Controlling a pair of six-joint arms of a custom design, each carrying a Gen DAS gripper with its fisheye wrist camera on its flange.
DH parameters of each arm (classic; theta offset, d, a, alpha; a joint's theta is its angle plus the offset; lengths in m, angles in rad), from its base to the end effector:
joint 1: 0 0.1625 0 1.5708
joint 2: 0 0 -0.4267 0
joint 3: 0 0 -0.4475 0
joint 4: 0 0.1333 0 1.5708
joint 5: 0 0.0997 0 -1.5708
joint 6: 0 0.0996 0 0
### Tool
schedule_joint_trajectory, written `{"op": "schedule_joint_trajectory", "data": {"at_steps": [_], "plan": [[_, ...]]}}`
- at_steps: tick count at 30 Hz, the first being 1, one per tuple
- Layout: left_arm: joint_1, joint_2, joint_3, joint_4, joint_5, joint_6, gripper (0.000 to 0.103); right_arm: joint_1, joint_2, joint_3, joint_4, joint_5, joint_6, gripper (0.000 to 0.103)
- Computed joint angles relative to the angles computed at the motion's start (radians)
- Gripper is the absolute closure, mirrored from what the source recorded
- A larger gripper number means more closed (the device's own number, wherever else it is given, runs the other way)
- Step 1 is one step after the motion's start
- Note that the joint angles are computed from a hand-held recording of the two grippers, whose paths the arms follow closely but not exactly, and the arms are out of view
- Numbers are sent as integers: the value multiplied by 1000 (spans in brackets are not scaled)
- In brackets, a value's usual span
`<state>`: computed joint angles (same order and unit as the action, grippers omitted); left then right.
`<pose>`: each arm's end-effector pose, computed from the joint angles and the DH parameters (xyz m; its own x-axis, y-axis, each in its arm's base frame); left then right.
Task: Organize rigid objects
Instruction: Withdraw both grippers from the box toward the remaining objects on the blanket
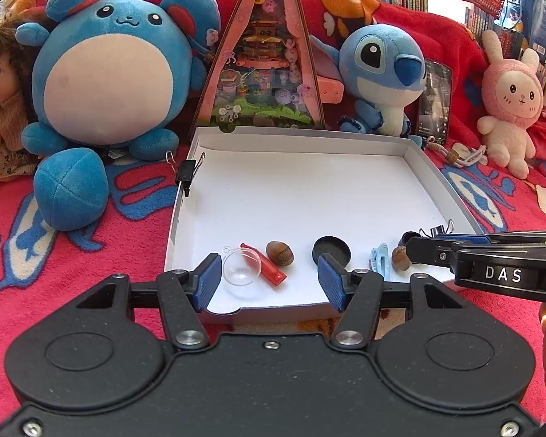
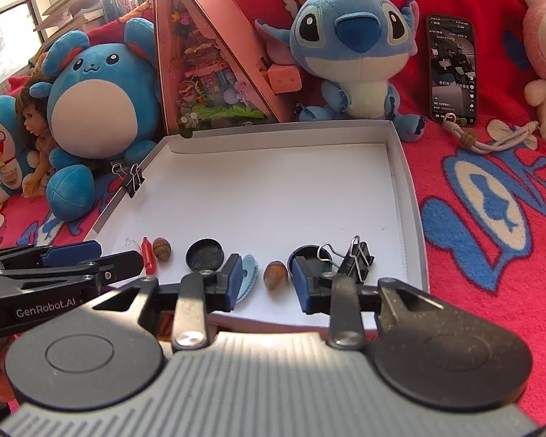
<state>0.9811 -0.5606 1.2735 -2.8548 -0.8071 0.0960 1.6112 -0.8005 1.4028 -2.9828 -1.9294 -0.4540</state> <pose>-0.2895 -0.7962 0.0901 -0.7596 0.1576 -0.6310 0.5432 0.6873 -0.4823 0.1307 -0.7976 0.2231 -0.8379 -0.1080 0.5351 -0.4399 0.7141 -0.5446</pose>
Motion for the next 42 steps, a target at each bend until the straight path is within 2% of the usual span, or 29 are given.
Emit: {"op": "schedule_joint_trajectory", "data": {"at_steps": [7, 11, 13, 17, 32, 42], "plan": [[-19, -27, 59, -65, -16, 50, 34, 3, -32, 55, -56, 19, -46, 42], [-33, -47, 102, -110, -21, 78, 32, 0, -59, 96, -90, 42, -74, 34], [-39, -61, 127, -124, -29, 86, 27, -2, -73, 121, -114, 50, -98, 31], [-49, -87, 175, -145, -40, 96, 26, -5, -99, 171, -171, 61, -154, 26], [-75, -158, 322, -166, -71, 45, 26, -27, -191, 361, -324, 106, -289, 20], [-92, -179, 405, -207, -48, 28, 26, -40, -228, 474, -431, 140, -395, 18]]}}
